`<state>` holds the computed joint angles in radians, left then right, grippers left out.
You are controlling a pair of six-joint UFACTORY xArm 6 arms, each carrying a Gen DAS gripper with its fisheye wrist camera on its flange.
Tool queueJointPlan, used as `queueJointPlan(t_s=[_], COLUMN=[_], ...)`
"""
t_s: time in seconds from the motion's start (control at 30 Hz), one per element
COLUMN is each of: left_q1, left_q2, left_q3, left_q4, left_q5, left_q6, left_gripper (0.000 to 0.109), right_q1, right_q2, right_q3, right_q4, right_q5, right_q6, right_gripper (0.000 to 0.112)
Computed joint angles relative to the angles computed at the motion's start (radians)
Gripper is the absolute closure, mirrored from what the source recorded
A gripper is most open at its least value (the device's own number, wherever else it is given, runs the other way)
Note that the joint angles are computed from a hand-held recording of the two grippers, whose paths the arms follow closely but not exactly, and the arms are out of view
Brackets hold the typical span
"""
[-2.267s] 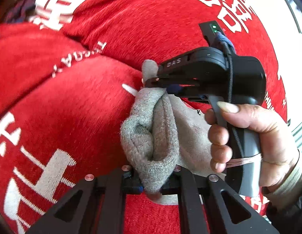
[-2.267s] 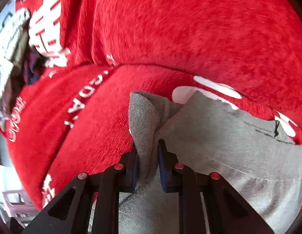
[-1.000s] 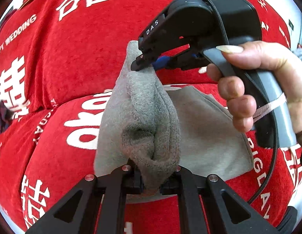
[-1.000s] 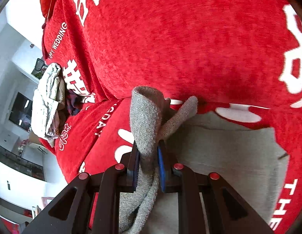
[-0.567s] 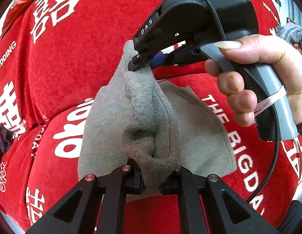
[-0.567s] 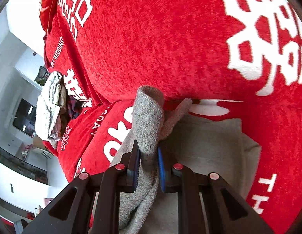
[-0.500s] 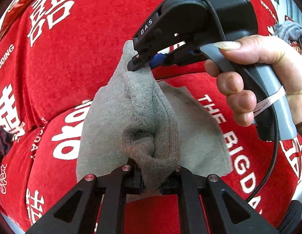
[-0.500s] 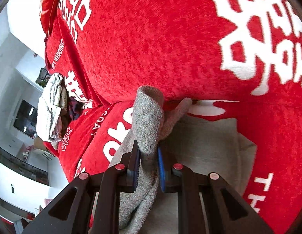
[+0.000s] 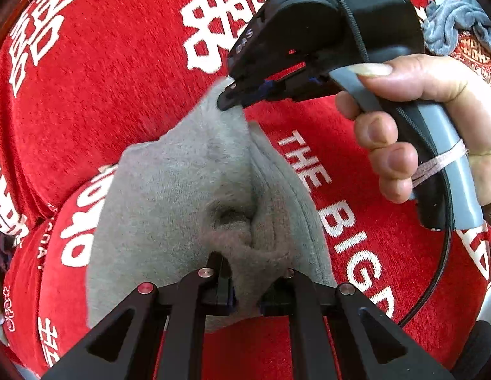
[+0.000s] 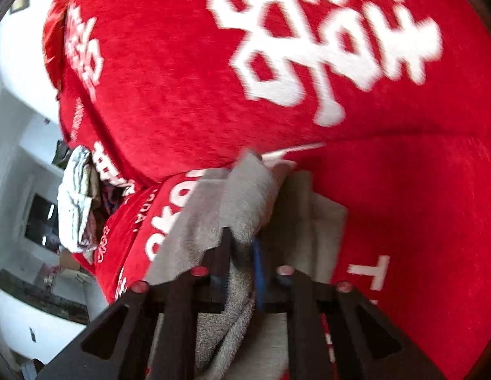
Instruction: Fold small clothes
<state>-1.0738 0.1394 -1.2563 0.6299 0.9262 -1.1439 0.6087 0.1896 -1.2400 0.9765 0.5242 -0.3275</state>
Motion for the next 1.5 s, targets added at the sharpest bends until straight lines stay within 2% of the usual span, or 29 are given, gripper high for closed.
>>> queueJointPlan(t_s=[0.13,0.3,0.47,0.57,0.6,0.67,0.7,0.77,0.8,0.83,0.9,0.97,1.03,1.1,1.2,1.3,1.37,1.5], left_q1=[-0.005,-0.017,-0.025,-0.029,-0.03,-0.031,-0.03,-0.031,-0.034,-0.037,-0.042,-0.04,-0.039,-0.039,-0.03,-0.043,-0.058,-0.04], left_q2=[0.016,0.038,0.055,0.054,0.052,0.048,0.046,0.05,0.057,0.064,0.071,0.064,0.05,0.05,0.082,0.124,0.132,0.108], left_q3=[-0.016,-0.045,-0.073,-0.071,-0.068,-0.063,-0.061,-0.064,-0.072,-0.082,-0.095,-0.102,-0.107,-0.115,-0.129,-0.139,-0.145,-0.117], left_q4=[0.009,0.012,0.012,0.014,0.015,0.013,0.011,0.013,0.015,0.019,0.021,0.015,0.023,0.032,-0.011,0.001,0.032,-0.006], left_q5=[0.017,0.046,0.068,0.073,0.074,0.074,0.072,0.075,0.084,0.094,0.106,0.101,0.095,0.091,0.076,0.088,0.1,0.053], left_q6=[0.003,0.007,0.019,0.017,0.017,0.016,0.016,0.014,0.015,0.016,0.015,0.016,0.0,-0.006,0.018,0.025,0.018,0.02], left_gripper=[0.098,0.098,0.098,0.098,0.098,0.098,0.098,0.098,0.098,0.098,0.098,0.098,0.098,0.098,0.098,0.098,0.098,0.097], right_q1=[-0.003,-0.015,-0.021,-0.031,-0.036,-0.039,-0.036,-0.027,-0.022,-0.015,-0.008,0.005,0.008,0.005,-0.002,-0.007,-0.012,-0.007], right_q2=[0.006,-0.005,-0.014,0.0,0.006,0.011,0.002,-0.008,-0.006,0.0,0.019,0.005,-0.036,-0.048,-0.028,-0.005,0.0,-0.019], right_q3=[0.02,0.039,0.055,0.047,0.042,0.037,0.046,0.054,0.052,0.045,0.021,0.028,0.052,0.058,0.057,0.071,0.086,0.106], right_q4=[0.018,0.145,0.12,0.177,0.21,0.267,0.306,0.348,0.346,0.316,0.163,0.1,0.165,0.188,0.049,-0.026,-0.043,-0.039], right_q5=[-0.009,0.009,0.006,0.026,0.037,0.054,0.044,0.019,0.01,0.002,0.007,-0.033,-0.068,-0.08,-0.081,-0.097,-0.102,-0.118], right_q6=[-0.017,-0.088,-0.035,-0.036,-0.054,-0.087,-0.118,-0.16,-0.162,-0.148,-0.036,-0.013,-0.099,-0.117,0.008,0.087,0.109,0.098], right_gripper=[0.104,0.1,0.099,0.094,0.086,0.059,0.04,0.036,0.04,0.067,0.101,0.104,0.104,0.104,0.104,0.104,0.104,0.104])
